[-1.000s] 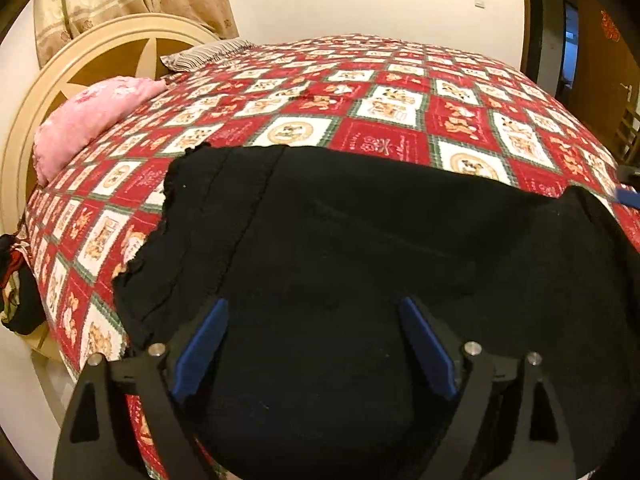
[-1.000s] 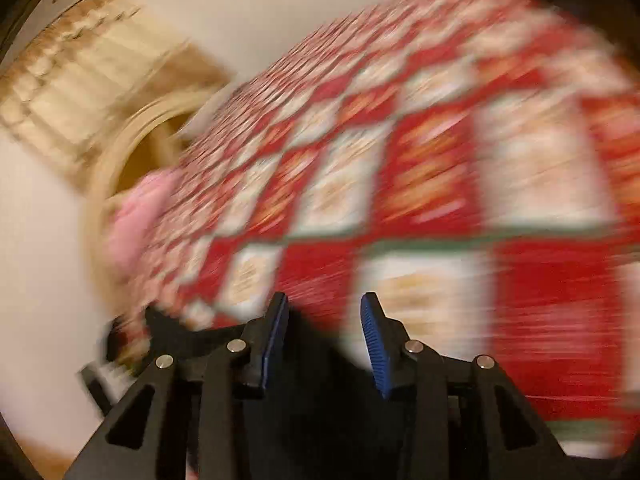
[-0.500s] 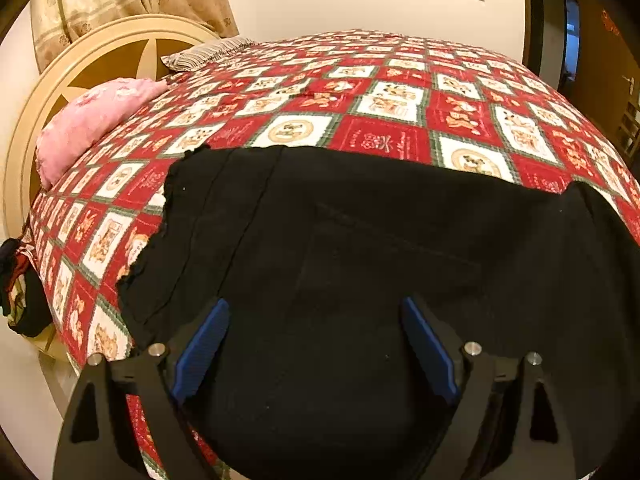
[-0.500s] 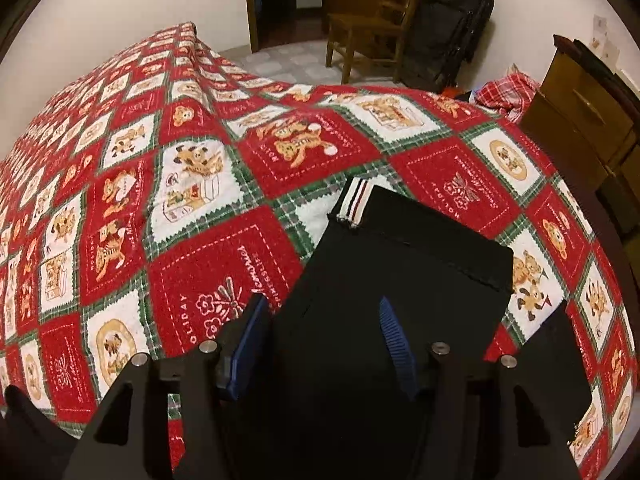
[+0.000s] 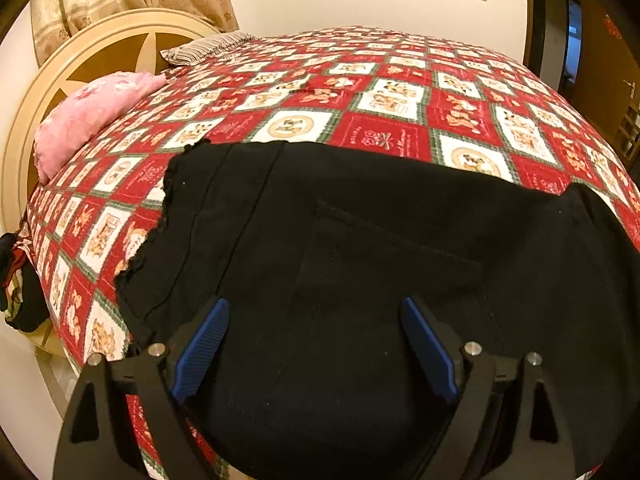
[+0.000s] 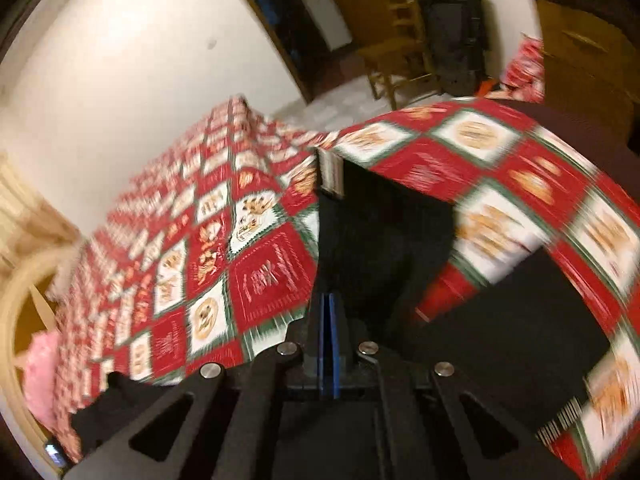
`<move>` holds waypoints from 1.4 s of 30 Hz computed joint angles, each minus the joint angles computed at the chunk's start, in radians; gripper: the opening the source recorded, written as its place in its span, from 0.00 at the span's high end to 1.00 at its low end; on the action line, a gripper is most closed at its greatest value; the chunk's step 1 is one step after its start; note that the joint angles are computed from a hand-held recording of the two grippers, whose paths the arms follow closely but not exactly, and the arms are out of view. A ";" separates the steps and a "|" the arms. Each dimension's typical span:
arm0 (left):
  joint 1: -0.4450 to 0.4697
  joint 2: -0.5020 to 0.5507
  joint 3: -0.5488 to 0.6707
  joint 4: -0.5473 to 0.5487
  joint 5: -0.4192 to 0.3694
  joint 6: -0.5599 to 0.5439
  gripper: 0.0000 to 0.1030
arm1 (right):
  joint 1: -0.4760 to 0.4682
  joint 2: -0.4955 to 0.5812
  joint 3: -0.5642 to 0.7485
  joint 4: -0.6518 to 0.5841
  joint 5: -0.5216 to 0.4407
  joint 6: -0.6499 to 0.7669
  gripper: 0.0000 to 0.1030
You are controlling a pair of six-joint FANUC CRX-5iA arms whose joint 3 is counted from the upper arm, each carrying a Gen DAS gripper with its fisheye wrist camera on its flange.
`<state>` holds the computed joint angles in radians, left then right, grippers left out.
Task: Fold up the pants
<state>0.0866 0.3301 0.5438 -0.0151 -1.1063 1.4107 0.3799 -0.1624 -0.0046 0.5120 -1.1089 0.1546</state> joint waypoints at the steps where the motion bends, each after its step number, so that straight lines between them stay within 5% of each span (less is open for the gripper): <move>1: 0.000 0.000 -0.001 0.001 0.001 -0.003 0.12 | 0.023 -0.047 -0.054 0.036 0.006 -0.064 0.99; 7: 0.000 -0.001 -0.007 0.008 0.014 -0.015 0.12 | 0.220 -0.313 -0.365 0.244 -0.088 -0.490 0.99; 10: -0.003 0.007 0.009 0.002 0.003 -0.027 0.12 | 0.231 -0.328 -0.389 0.208 -0.108 -0.532 0.99; 15: -0.009 0.009 0.024 -0.013 -0.007 -0.046 0.12 | 0.279 -0.322 -0.357 0.205 -0.278 -0.547 0.99; 19: -0.016 -0.025 -0.005 0.000 0.032 -0.076 0.12 | 0.261 -0.342 -0.354 0.249 -0.274 -0.533 0.98; 22: -0.029 -0.055 -0.037 0.067 0.071 -0.148 0.12 | 0.207 -0.300 -0.318 0.228 -0.258 -0.418 0.74; 24: -0.046 -0.073 -0.059 0.128 0.087 -0.207 0.12 | 0.171 -0.268 -0.303 0.213 -0.249 -0.365 0.44; 34: -0.162 -0.060 -0.061 0.293 0.034 -0.358 0.12 | 0.078 -0.197 -0.277 0.151 -0.231 -0.263 0.44; 35: -0.172 -0.059 -0.061 0.298 0.027 -0.366 0.12 | 0.068 -0.186 -0.268 0.141 -0.232 -0.253 0.54; 36: -0.176 -0.062 -0.065 0.304 0.024 -0.374 0.12 | 0.065 -0.178 -0.262 0.139 -0.244 -0.244 0.81; 42: -0.205 -0.074 -0.086 0.335 0.012 -0.410 0.12 | 0.112 -0.212 -0.287 0.166 -0.254 -0.268 0.87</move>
<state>-0.1182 0.2566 0.4578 0.3195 -1.0944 1.0010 0.4915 -0.3748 -0.2918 0.6778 -1.3634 -0.1133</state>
